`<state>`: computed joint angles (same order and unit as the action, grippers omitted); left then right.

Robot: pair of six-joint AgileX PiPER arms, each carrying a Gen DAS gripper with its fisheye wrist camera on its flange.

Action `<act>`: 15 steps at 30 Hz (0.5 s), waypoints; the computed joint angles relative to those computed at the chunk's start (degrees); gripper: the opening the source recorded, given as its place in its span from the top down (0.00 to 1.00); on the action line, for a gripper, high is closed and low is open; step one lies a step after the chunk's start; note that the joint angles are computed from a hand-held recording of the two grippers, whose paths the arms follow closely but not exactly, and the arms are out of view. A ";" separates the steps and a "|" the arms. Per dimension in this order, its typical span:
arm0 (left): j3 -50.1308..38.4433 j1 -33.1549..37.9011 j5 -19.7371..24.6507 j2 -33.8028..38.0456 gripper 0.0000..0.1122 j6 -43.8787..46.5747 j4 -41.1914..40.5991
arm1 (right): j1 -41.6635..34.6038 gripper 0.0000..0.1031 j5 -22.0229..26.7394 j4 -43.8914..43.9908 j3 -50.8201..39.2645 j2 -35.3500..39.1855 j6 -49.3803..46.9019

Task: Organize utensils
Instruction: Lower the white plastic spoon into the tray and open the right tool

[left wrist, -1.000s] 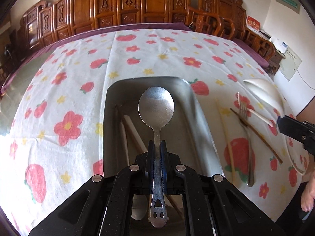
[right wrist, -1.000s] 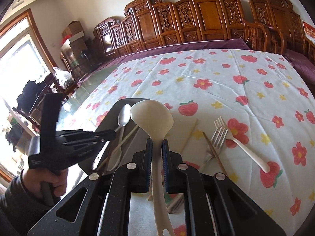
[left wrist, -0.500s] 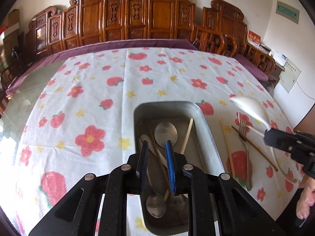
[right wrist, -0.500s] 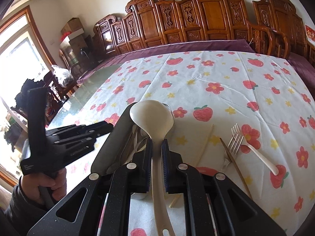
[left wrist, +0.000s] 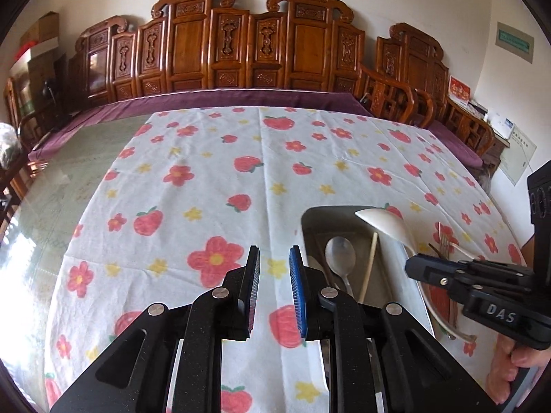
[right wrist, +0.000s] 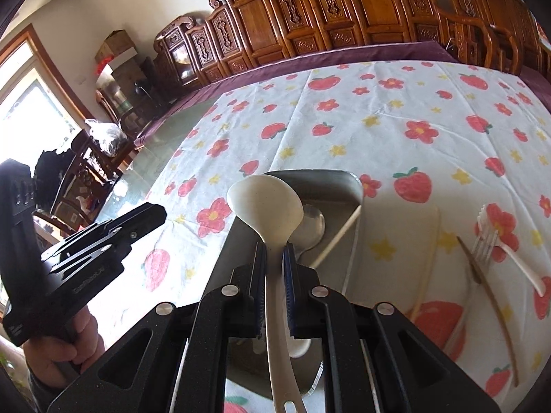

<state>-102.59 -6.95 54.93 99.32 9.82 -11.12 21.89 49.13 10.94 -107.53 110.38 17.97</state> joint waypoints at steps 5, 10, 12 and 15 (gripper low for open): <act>-1.01 1.65 0.44 0.57 0.85 0.11 -0.93 | 0.55 0.88 1.62 -0.96 -5.03 5.17 4.47; -1.76 2.39 0.90 1.00 0.85 0.28 -1.81 | 0.49 0.86 2.02 -0.95 -6.11 7.28 5.28; -1.89 2.41 1.00 1.08 0.85 0.41 -2.21 | 0.42 0.86 1.48 -0.75 -5.23 6.74 3.87; -1.39 1.63 0.69 0.74 0.85 0.50 -1.71 | -0.26 0.86 1.54 0.94 -4.41 5.75 0.45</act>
